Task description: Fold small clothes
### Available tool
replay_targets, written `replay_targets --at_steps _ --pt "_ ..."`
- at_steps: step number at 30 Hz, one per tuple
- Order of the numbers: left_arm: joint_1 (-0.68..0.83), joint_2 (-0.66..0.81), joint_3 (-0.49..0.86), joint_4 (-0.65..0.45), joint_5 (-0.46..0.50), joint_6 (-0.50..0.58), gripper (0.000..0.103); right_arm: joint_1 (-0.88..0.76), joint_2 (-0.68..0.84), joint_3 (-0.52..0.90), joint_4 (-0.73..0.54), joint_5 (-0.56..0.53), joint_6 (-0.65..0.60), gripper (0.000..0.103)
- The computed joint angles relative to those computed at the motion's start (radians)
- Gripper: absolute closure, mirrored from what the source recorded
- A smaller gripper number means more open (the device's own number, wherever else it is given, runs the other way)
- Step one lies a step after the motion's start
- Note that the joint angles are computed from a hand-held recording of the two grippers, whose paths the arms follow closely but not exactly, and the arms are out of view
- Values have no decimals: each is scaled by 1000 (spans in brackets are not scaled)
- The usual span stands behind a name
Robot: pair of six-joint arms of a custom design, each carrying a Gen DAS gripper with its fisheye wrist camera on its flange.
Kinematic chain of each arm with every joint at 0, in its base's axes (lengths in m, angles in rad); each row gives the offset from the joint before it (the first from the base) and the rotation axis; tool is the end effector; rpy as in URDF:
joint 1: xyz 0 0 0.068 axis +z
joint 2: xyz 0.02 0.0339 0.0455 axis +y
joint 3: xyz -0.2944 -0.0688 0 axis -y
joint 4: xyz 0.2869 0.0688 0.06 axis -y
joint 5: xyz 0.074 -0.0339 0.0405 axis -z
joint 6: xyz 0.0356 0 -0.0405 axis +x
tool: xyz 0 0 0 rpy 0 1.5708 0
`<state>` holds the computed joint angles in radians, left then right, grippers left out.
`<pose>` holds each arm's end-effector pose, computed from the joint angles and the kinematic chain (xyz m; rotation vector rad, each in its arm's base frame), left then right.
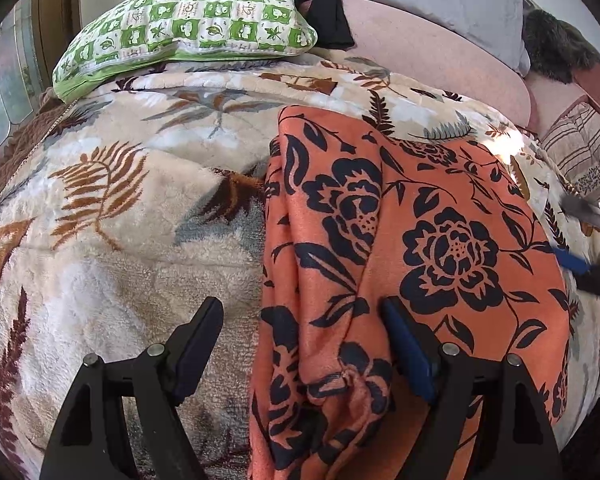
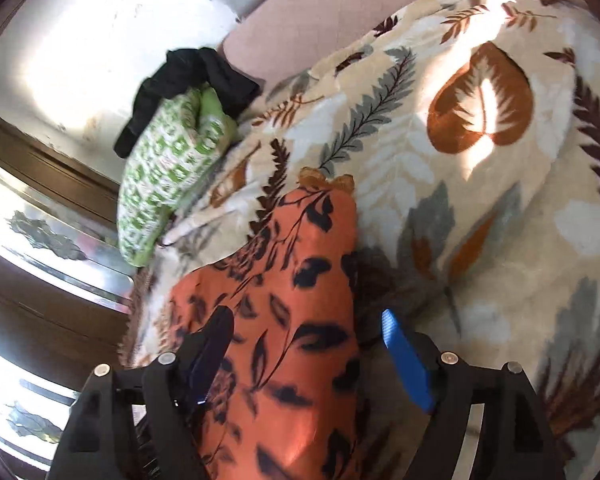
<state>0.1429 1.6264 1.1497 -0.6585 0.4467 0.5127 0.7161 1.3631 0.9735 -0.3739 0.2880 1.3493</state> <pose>0.3621 0.0366 0.2329 0.5988 2.4995 -0.3691 0.2523 0.2061 0.2733 0.8888 2.2353 0.7021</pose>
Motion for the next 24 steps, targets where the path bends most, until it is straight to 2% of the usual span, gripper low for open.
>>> replay_targets --at_steps 2,4,5,6,8,10,11,12,13,14,17,22,24 --pt "1 2 4 -6 1 -4 20 62 -26 -47 32 6 79 24" --pt "1 3 6 -10 2 -9 20 82 40 -11 22 -37 101 24" --pt "2 0 4 -8 0 -9 20 85 72 1 23 -69 96 35" --pt "3 -3 1 -7 0 -9 20 93 115 54 -46 -70 77 51" --pt "7 -6 -3 -3 3 -7 20 110 155 147 -155 -35 40 60" --pt "8 -4 -3 -4 6 -11 20 133 178 234 -263 18 30 62" --pt "7 -4 -5 -2 2 -14 20 142 212 289 -337 39 16 62" --pt "6 -5 -7 0 2 -15 20 145 240 317 -378 34 19 57" --pt "6 -8 -9 3 1 -18 20 142 247 310 -374 13 48 52" --pt "6 -10 -12 6 1 -17 20 147 232 284 -344 8 88 41" --pt "13 -13 -17 8 9 -15 20 202 176 230 -286 88 186 28" --pt "15 -13 -16 5 13 -17 20 242 138 152 -233 76 271 26" --pt "17 -16 -20 8 12 -14 20 227 142 119 -145 24 254 25"
